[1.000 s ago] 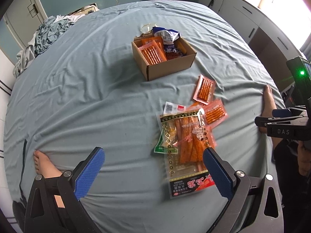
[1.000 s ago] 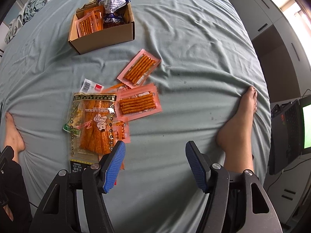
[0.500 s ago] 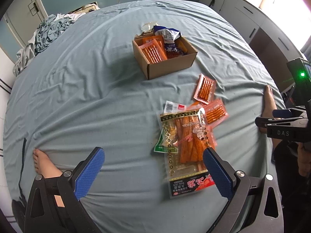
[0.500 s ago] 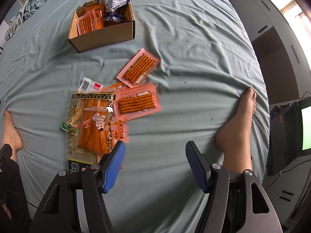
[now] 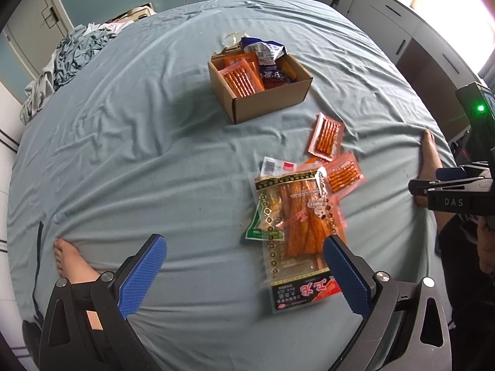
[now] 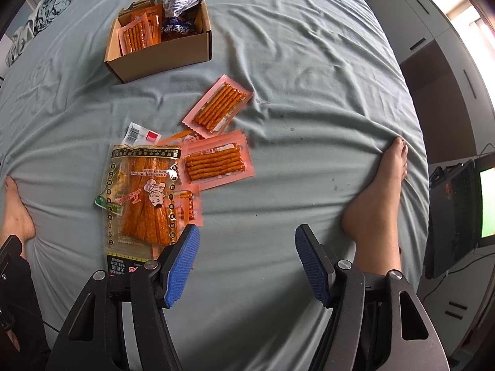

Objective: Organize snacks

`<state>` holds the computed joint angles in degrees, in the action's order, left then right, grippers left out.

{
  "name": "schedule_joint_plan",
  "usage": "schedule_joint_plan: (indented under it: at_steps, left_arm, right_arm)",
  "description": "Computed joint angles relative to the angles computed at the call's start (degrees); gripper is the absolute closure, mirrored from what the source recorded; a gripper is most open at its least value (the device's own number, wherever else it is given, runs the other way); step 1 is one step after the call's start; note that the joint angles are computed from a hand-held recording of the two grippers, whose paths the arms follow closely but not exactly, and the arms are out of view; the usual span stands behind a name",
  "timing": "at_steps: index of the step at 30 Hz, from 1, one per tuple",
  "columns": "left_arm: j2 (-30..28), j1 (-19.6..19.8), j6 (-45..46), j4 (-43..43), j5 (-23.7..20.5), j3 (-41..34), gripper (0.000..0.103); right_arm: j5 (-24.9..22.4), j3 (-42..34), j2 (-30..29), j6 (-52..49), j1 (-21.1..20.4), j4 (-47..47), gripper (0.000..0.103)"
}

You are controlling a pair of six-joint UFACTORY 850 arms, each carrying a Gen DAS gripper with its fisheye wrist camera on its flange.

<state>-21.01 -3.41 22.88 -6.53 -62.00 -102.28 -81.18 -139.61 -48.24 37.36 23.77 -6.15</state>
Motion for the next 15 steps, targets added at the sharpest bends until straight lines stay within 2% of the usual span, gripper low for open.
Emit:
schedule_joint_plan:
  at_steps: [8, 15]
  left_arm:
    - [-0.7, 0.3, 1.0, 1.2, 0.3, 0.2, 0.000]
    - [-2.7, 0.7, 2.6, 1.8, 0.3, -0.1, 0.000]
  right_arm:
    - [0.5, 2.7, -0.6, 1.4, -2.8, 3.6, 0.040]
    - [2.5, 2.1, -4.3, -0.1, -6.3, 12.7, 0.040]
